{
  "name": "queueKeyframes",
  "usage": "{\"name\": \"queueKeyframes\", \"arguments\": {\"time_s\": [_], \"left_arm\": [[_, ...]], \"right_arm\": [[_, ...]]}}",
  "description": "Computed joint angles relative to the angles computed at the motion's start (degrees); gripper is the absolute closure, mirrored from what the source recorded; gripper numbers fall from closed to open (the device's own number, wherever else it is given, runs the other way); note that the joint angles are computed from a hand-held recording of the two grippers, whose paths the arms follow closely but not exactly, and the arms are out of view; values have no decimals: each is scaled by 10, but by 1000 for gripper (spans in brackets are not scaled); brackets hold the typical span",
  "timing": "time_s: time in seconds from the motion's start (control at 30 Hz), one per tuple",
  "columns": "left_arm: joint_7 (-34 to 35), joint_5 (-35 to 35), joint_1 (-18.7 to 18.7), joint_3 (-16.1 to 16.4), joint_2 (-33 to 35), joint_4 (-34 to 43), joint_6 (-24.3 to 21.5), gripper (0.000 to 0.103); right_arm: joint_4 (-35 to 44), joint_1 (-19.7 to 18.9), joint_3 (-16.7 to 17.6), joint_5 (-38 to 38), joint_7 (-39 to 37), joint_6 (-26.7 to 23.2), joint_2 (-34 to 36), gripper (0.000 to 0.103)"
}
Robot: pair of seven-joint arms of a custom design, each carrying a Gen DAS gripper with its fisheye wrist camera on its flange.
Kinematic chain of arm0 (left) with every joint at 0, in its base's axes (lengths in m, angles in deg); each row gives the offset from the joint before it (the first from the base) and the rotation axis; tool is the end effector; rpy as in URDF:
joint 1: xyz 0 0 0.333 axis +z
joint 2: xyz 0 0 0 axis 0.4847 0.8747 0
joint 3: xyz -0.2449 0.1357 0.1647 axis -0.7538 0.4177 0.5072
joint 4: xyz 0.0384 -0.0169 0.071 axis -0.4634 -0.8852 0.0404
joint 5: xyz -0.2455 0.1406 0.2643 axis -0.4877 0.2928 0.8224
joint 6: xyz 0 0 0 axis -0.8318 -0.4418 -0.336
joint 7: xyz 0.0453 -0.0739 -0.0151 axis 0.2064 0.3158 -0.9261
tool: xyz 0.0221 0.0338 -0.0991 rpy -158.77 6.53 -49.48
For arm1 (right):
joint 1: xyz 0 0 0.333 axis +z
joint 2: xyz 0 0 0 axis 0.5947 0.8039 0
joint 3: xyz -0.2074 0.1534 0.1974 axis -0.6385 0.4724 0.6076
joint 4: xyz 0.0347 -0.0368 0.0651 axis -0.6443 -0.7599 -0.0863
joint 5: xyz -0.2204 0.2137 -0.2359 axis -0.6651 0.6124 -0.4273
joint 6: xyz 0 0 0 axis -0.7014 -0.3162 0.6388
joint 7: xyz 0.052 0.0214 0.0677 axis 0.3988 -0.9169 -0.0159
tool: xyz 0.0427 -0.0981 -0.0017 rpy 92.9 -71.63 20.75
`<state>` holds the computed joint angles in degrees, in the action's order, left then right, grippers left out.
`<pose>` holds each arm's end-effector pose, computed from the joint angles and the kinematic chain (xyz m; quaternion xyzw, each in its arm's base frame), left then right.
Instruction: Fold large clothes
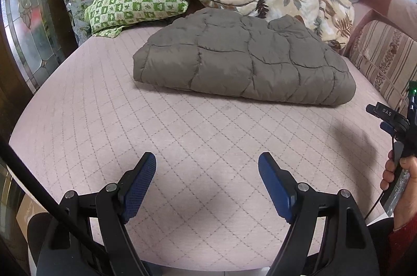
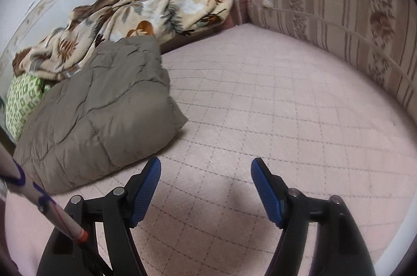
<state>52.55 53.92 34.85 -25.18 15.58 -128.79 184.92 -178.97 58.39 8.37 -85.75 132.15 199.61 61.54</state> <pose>0.3431 -0.1194 0.5161 -0.7792 0.5204 -0.1999 0.2863 0.5529 0.2812 0.4577 -0.6058 0.7056 -0.1793 0.3209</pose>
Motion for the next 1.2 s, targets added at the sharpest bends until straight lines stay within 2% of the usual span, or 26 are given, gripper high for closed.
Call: {"name": "queueKeyframes", "arguments": {"time_s": [0.1, 0.3, 0.47, 0.53, 0.6, 0.67, 0.73, 0.8, 1.0, 1.1, 1.2], "left_arm": [[-1, -8, -1, 13, -15, -11, -1, 23], [6, -24, 8, 28, -54, -34, -7, 23], [3, -36, 26, 33, -64, -45, -7, 23], [4, -45, 27, 37, -51, -49, 1, 23], [2, -51, 29, 34, -36, -46, 5, 23], [3, -56, 27, 34, -20, -42, 9, 23], [7, -54, 25, 31, -2, -34, 15, 23], [8, -45, 28, 21, 13, -24, 14, 23], [14, -44, 10, 29, 21, -24, 33, 23], [11, -26, 25, 16, 4, -34, 28, 23], [15, -27, 28, 27, 5, -38, 26, 23]], "right_arm": [[-5, 4, -6, -18, 30, -2, -5, 21], [-7, 7, -2, -32, 71, -15, -9, 20], [5, 5, 6, -11, 52, 6, 3, 17], [6, 19, -9, -58, 83, 11, 6, 12], [5, 7, 5, -17, 42, 2, 10, 12], [-13, -15, 21, 53, -10, 41, 7, 12], [-20, -4, 1, 37, 16, 37, 0, 12], [-28, -8, -2, 46, 20, 36, -6, 12], [-67, -40, 16, 152, -29, 67, -21, 12], [-69, -35, 4, 142, -5, 70, -22, 12], [-80, -58, 31, 228, -54, 93, -19, 11]]}}
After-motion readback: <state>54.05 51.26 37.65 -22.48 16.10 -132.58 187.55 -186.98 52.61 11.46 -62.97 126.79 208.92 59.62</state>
